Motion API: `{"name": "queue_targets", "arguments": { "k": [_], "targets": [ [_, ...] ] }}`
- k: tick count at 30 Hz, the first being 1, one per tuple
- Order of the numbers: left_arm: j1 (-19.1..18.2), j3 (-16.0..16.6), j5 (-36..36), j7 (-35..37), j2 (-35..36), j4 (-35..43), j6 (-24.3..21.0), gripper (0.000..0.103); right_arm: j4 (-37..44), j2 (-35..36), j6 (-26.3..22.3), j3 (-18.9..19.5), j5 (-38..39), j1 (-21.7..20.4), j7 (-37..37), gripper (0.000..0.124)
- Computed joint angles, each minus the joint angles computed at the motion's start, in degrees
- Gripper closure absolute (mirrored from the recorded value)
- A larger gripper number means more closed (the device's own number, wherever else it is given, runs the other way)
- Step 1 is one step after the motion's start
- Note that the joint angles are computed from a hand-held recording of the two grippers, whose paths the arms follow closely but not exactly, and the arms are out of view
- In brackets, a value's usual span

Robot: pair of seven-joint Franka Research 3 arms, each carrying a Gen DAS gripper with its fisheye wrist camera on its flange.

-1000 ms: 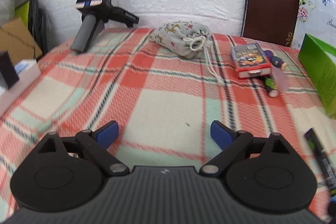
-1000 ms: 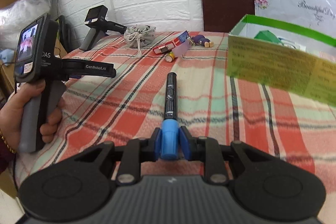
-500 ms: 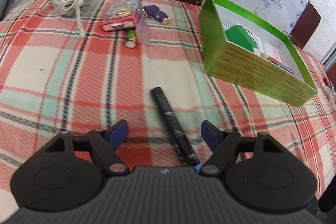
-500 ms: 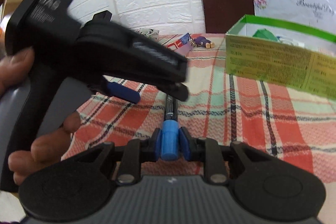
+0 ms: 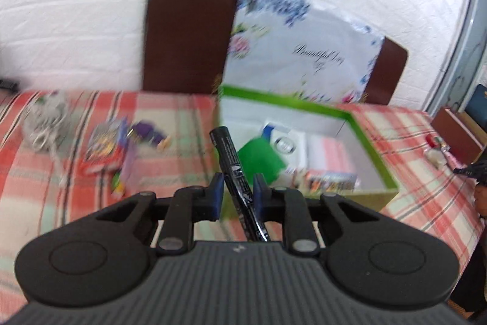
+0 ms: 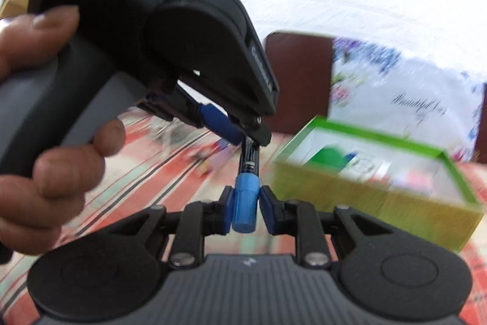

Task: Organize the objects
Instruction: 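Carry the blue marker into the green box and open the right gripper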

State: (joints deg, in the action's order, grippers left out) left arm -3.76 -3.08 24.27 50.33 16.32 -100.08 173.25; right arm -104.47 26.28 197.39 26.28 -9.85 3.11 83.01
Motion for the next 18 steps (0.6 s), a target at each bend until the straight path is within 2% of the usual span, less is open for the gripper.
{"name": "queue_targets", "arguments": {
  "k": [4, 5, 6, 8, 10, 13, 14, 15, 18],
  "targets": [
    [4.98, -7.81, -7.54, 12.44, 9.10, 12.68, -2.72, 0.084, 11.94, 5.45, -6.31, -6.14, 6.70, 5.59, -0.93, 0.104],
    [5.12, -8.67, -8.83, 14.65, 11.38, 15.83, -3.94, 0.085, 15.69, 7.34, -8.67, -6.91, 8.30, 6.39, -0.91, 0.104],
    [4.81, -8.75, -9.69, 16.26, 13.71, 19.17, -5.27, 0.086, 19.63, 9.31, -11.08, -8.08, 9.82, 7.53, -0.75, 0.104],
    [2.84, -6.78, -9.98, 17.10, 17.34, 24.95, -7.96, 0.086, 27.69, 13.49, -15.82, -10.25, 12.12, 9.71, -0.51, 0.104],
    [1.05, -4.25, -9.52, 16.67, 20.32, 29.76, -10.34, 0.084, 36.40, 18.43, -21.93, -10.00, 13.55, 10.27, -1.58, 0.104],
    [-0.34, -1.60, -8.58, 15.46, 22.75, 34.06, -13.68, 0.084, 46.35, 23.82, -28.92, -15.94, 13.35, 14.69, 0.41, 0.099],
    [0.00, -1.73, -8.88, 15.44, 22.84, 34.15, -14.01, 0.083, 46.05, 23.78, -29.14, -16.61, 14.15, 15.05, -0.67, 0.097],
    [0.77, -2.31, -9.46, 15.72, 22.08, 32.65, -13.28, 0.082, 43.76, 23.00, -27.31, -15.45, 16.23, 14.10, -3.92, 0.090],
    [1.74, -2.46, -9.95, 15.32, 19.06, 26.82, -10.11, 0.079, 36.18, 19.58, -20.35, -15.78, 18.47, 14.02, -3.91, 0.081]
  ]
}}
